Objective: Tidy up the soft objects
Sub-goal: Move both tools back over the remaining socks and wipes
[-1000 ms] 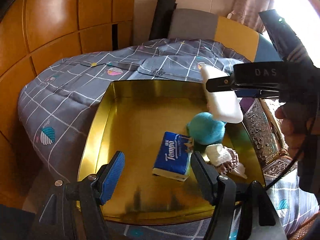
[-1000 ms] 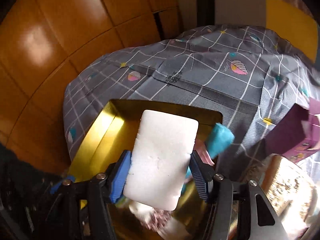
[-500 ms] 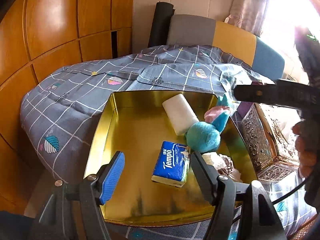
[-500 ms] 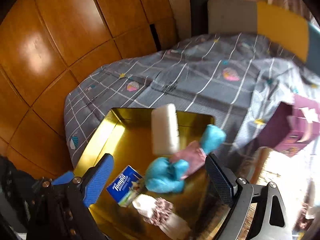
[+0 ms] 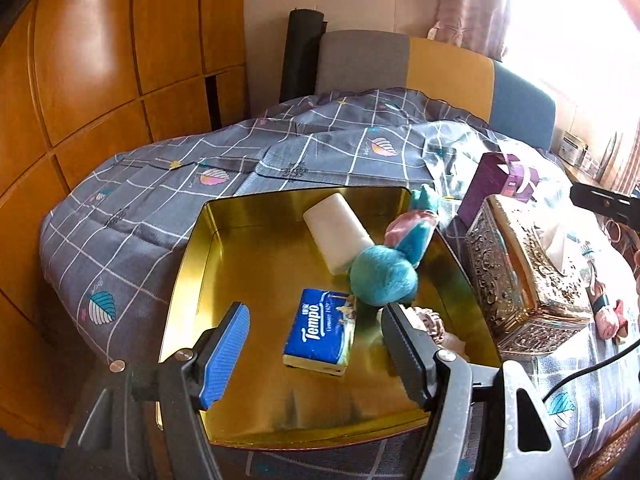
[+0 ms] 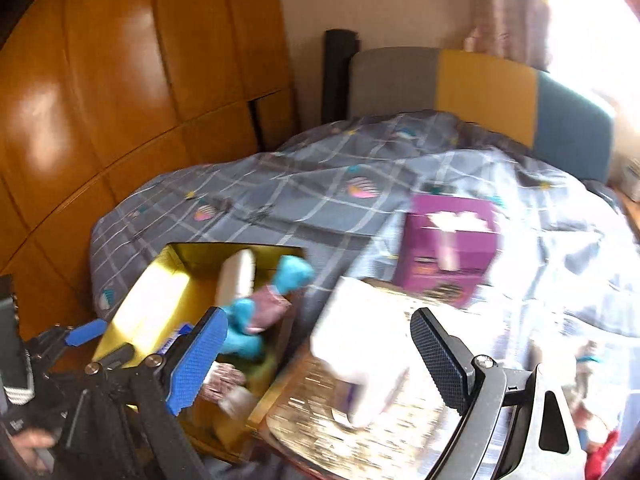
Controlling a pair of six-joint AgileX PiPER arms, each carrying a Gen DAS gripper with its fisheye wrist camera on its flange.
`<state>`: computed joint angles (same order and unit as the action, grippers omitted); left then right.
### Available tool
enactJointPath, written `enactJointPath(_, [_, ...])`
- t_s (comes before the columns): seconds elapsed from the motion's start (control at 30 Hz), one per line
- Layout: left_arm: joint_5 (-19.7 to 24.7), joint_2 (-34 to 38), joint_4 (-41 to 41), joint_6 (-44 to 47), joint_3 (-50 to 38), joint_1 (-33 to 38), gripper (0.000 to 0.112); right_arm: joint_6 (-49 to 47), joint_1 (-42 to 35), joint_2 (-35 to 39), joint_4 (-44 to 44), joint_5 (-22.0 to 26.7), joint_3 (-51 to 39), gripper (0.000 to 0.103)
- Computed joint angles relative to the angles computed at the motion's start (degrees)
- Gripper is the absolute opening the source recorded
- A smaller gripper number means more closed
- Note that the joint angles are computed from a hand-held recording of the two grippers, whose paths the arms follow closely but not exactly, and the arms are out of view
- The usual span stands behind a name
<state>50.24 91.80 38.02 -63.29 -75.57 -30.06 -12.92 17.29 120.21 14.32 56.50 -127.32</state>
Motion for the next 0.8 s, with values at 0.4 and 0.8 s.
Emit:
enactJointPath(0.4, [2.74,3.47,0.27,4.73,-7.68,-3.73,0.070,0.35,-14.80,-7.98,-1.71,-5.15,13.48,0.093])
enactJointPath(0.8, [5.51,11.21,-0.69,14.10,-23.19,-8.60,0.070,5.98,-27.27,-4.89,-7.78,-6.79,11.46,0.093])
